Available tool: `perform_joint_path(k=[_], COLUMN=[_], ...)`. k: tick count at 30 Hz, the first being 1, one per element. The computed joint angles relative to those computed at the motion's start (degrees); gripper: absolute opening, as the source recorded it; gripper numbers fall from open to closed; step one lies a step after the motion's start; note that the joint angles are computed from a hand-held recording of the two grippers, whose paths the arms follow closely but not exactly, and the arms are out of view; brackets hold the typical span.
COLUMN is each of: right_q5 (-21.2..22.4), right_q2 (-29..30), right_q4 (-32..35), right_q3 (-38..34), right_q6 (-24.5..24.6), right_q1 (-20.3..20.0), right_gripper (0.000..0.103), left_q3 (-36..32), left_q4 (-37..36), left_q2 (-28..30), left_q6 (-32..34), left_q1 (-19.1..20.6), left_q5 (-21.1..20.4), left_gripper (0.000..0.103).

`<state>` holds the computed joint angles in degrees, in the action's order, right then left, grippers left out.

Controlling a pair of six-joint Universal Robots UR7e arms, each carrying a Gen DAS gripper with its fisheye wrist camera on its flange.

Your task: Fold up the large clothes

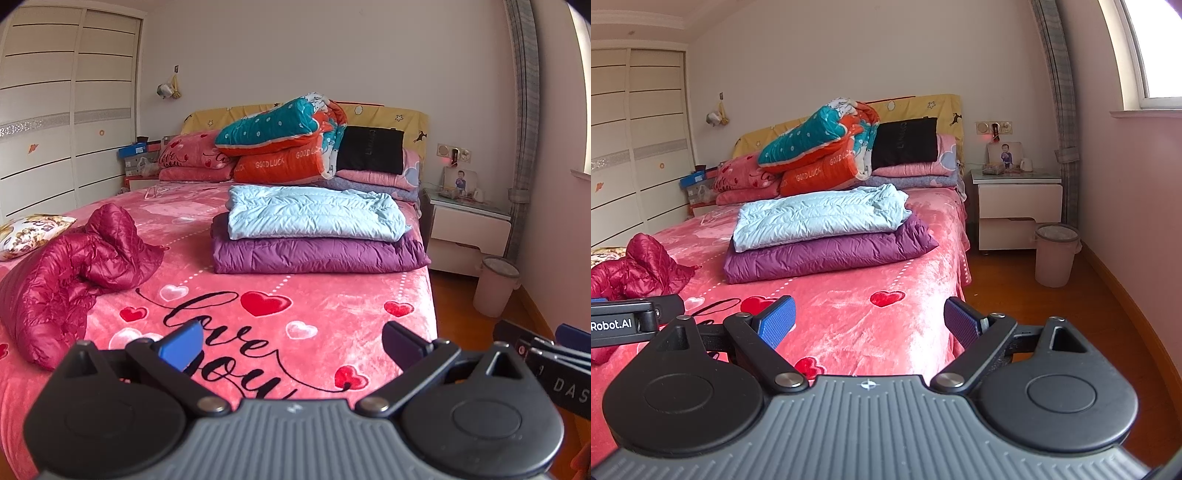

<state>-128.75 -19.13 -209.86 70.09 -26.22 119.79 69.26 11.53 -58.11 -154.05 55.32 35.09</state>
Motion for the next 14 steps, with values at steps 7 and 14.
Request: perform_joint_path(k=[7,14], right_q5=[-0.21,-0.3], right_q2=[0.01,0.72], right_q4=[0.87,2.48], right_q3=[-0.32,-1.62], right_q6=[0.27,0.35], right_q1=[-0.31,-0.9], right_gripper=[0.103,0.103], left_q3=[-1.37,-4.32], left_q4=[1.93,4.53], left_q2=[1.24,3.45], left_q6=[-1.28,-2.34], left_q1=[0.78,2.25], left_q5=[0.88,0.24], left_gripper=[0.102,0.102])
